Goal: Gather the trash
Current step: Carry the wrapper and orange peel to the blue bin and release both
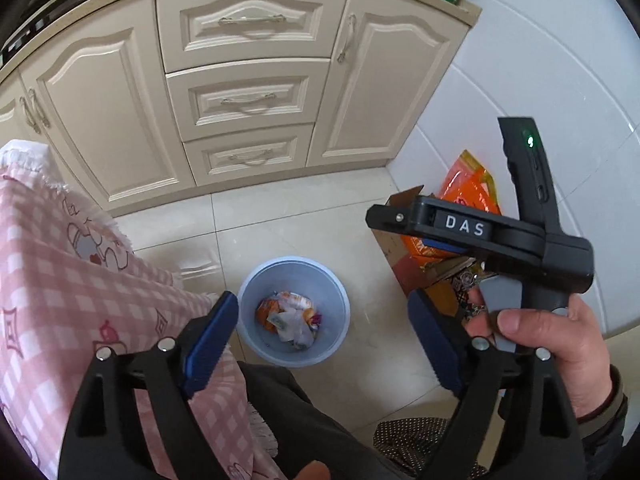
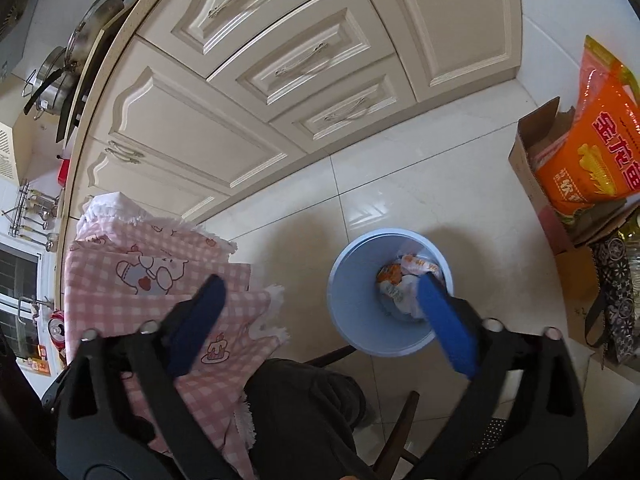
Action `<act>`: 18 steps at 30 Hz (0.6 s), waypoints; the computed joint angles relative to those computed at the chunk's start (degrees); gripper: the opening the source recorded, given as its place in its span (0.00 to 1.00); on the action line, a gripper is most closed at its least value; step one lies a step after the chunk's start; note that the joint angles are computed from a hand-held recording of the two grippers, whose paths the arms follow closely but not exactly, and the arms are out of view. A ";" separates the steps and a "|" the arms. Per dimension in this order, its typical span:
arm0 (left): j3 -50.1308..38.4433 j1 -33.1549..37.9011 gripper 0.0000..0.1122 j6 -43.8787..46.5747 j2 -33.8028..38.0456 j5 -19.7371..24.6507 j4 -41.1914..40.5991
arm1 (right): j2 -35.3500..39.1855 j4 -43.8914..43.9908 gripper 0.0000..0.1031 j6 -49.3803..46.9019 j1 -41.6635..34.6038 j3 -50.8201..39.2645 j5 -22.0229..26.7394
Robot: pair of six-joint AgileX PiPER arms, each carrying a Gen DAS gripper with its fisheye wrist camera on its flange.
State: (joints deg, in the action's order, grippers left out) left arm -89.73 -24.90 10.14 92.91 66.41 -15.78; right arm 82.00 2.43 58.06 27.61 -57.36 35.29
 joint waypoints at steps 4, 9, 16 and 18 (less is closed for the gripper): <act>0.35 1.01 0.77 0.27 -2.50 -0.33 -0.69 | 0.23 -2.93 0.94 2.39 1.26 -2.12 2.83; 0.53 2.36 0.78 0.56 -6.03 0.31 -1.54 | 0.51 -5.88 0.94 4.50 3.29 -5.50 5.87; -1.12 5.78 0.78 1.60 -9.20 2.09 -3.63 | 1.62 -9.07 0.94 6.32 6.43 -11.88 9.82; -1.70 7.10 0.78 2.16 -10.36 2.60 -4.48 | 2.47 -10.42 0.94 6.60 7.79 -15.09 11.56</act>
State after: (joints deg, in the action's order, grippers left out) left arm -91.43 -17.80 12.29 82.55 69.02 -20.25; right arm 84.47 -8.00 64.66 35.40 -72.45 46.85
